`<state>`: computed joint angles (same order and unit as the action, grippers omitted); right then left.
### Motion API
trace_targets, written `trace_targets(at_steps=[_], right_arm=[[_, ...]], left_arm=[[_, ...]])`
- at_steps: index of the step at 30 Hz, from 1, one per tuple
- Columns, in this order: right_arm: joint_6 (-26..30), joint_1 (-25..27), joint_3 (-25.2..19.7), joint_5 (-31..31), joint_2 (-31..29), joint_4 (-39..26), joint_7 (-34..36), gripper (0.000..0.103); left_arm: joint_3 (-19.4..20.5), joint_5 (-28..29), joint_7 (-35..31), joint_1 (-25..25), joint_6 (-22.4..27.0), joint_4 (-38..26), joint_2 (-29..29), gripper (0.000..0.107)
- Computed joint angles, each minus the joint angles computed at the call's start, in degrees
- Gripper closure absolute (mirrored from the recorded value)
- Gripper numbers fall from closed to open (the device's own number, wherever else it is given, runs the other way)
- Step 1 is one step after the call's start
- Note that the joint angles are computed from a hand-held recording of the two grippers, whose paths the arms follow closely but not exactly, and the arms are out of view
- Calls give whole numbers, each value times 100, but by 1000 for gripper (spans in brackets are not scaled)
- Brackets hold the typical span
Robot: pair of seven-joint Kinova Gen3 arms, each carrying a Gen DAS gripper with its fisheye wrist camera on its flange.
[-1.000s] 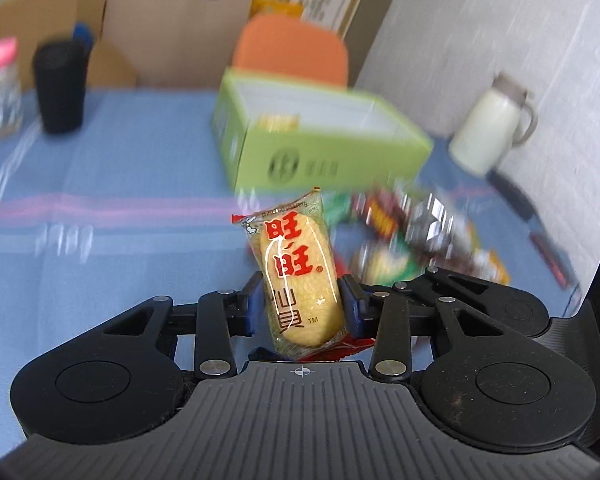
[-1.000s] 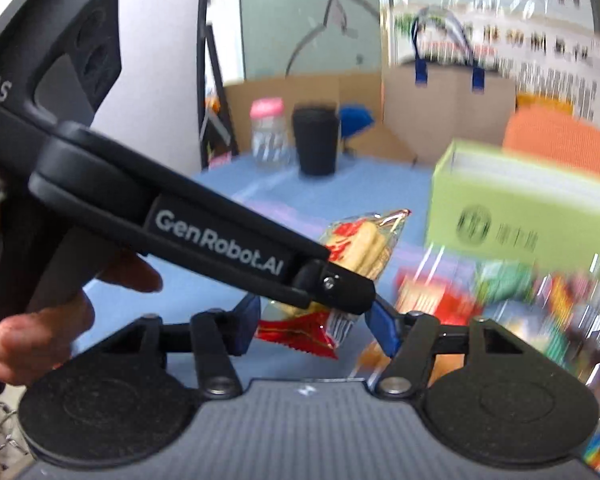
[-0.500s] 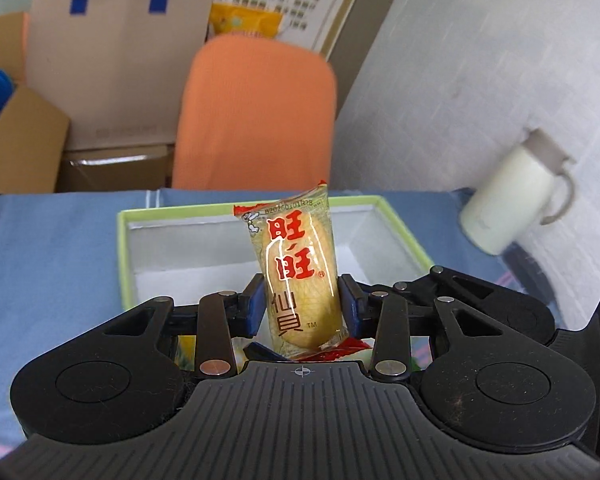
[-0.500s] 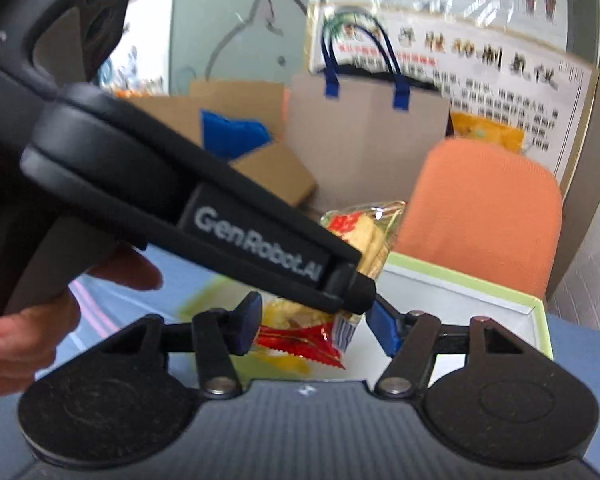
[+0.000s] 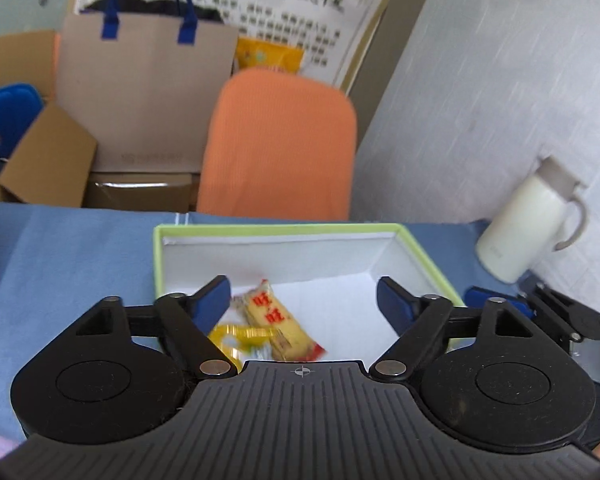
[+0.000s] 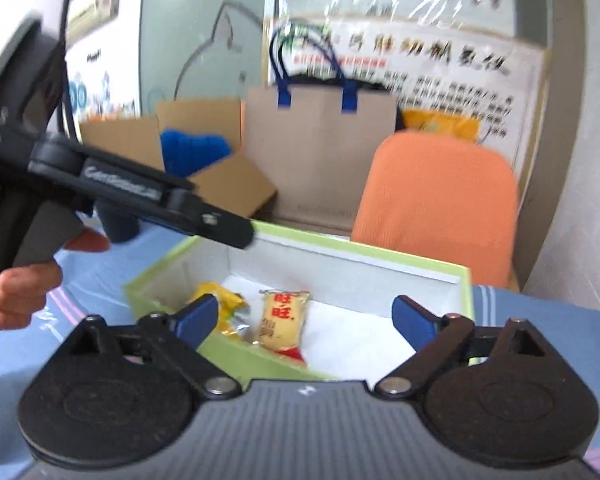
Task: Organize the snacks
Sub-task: 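Grasp the green-wrapped bread pack with the left tool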
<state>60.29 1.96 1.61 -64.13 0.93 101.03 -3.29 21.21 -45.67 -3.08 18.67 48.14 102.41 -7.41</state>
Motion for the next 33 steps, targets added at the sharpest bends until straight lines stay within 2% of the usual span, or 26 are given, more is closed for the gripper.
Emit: trace_targets(at_steps=[4, 9, 13, 14, 16, 17, 19, 22, 25, 29, 33], right_arm=[[817, 351, 449, -222, -571, 745, 450, 10], [1246, 444, 910, 187, -1332, 1609, 625, 10], [1469, 478, 1303, 711, -1824, 2112, 562, 10], [1494, 475, 1384, 803, -1919, 2218, 548, 10], [1541, 445, 1507, 958, -2028, 2353, 499, 10], [1552, 425, 1552, 993, -2047, 2403, 458, 10], [1533, 364, 1602, 980, -2026, 2468, 457, 10], [1185, 268, 1434, 859, -2054, 2555, 428, 10], [1017, 92, 1360, 706, -1903, 2560, 455, 10], [786, -64, 1156, 573, -1695, 2537, 643, 10], [445, -150, 942, 570, -1589, 2524, 675, 10]], left_arm=[[787, -299, 932, 148, 656, 255, -281, 36], [2114, -201, 2097, 89, 1688, 385, -250, 35], [3176, 109, 3029, -269, 1927, 577, -295, 35], [3442, 151, 3262, -433, 1837, 646, -336, 36], [3654, 151, 3728, -471, 1581, 792, -404, 38], [3601, 35, 3961, -331, 1442, 869, -380, 39], [3254, -214, 4217, 168, 1354, 896, -213, 42], [2512, -509, 4145, 955, 1331, 749, 71, 44], [1715, -537, 3829, 1517, 1175, 611, 223, 46], [733, -211, 3147, 2038, 883, 495, 317, 52], [583, -33, 2881, 2024, 735, 535, 351, 57]])
